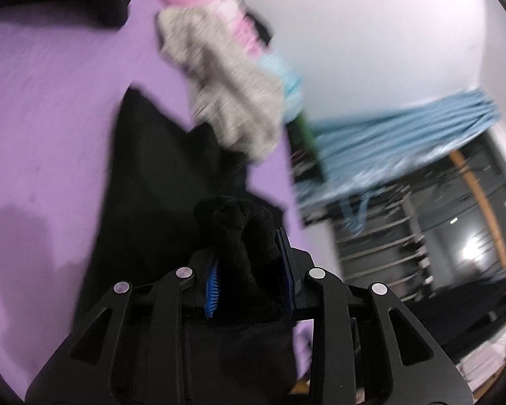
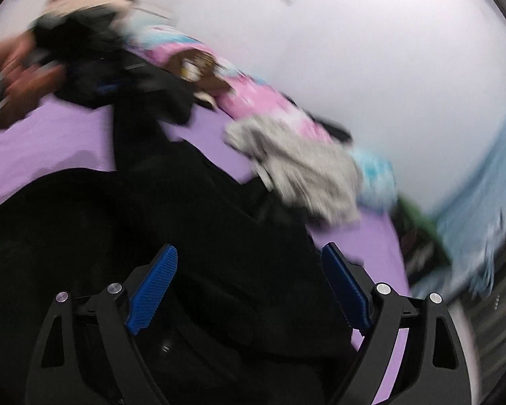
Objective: Fold large clothes
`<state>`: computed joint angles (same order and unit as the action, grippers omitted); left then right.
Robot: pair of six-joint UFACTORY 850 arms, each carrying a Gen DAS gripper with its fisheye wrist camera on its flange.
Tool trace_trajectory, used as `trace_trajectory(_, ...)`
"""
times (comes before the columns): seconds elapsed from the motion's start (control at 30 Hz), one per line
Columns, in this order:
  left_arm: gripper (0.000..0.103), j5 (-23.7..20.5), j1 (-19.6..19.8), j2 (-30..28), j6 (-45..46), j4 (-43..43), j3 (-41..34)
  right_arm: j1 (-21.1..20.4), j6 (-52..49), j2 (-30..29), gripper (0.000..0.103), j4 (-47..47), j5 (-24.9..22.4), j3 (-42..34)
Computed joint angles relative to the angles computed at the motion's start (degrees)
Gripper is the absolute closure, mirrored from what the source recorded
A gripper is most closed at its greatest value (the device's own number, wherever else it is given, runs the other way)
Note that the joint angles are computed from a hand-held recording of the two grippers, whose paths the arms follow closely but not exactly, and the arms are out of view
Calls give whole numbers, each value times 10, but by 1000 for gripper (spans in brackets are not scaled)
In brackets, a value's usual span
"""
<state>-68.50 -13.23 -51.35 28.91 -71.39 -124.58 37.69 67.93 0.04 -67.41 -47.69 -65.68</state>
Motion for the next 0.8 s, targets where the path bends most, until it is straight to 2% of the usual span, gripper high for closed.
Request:
trace_trajectory(0.03, 71, 1, -3, -4, -15, 32, -6, -15, 9, 6, 17, 17, 13, 5)
trace_trajectory(0.1, 55, 20, -7, 1, -36, 99, -5, -45, 21, 15, 17, 49, 29, 12)
trace_trajectory(0.23, 47, 19, 0, 5, -46, 126, -4, -89, 15, 2, 17, 107, 49, 19)
trace_trajectory(0.3, 38, 28, -2, 11, -58, 182, -7, -109, 8, -9, 17, 134, 73, 20)
trace_trajectory(0.43, 36, 84, -13, 40, -81, 327, 10, -134, -7, -12, 17, 171, 114, 31)
trace_trajectory(0.53, 36, 128, -18, 59, -111, 417, 23, -145, -30, -23, 17, 213, 107, 31)
trace_trajectory(0.6, 36, 146, -13, 66, -108, 402, 27, -151, -48, -26, 17, 245, 103, 35)
trace_trajectory(0.7, 31, 152, -15, 74, -42, 322, 38, -151, -64, -24, 16, 268, 103, 48)
trace_trajectory(0.8, 26, 157, -41, 78, 21, 278, 42, -144, -78, -25, 16, 270, 99, 57)
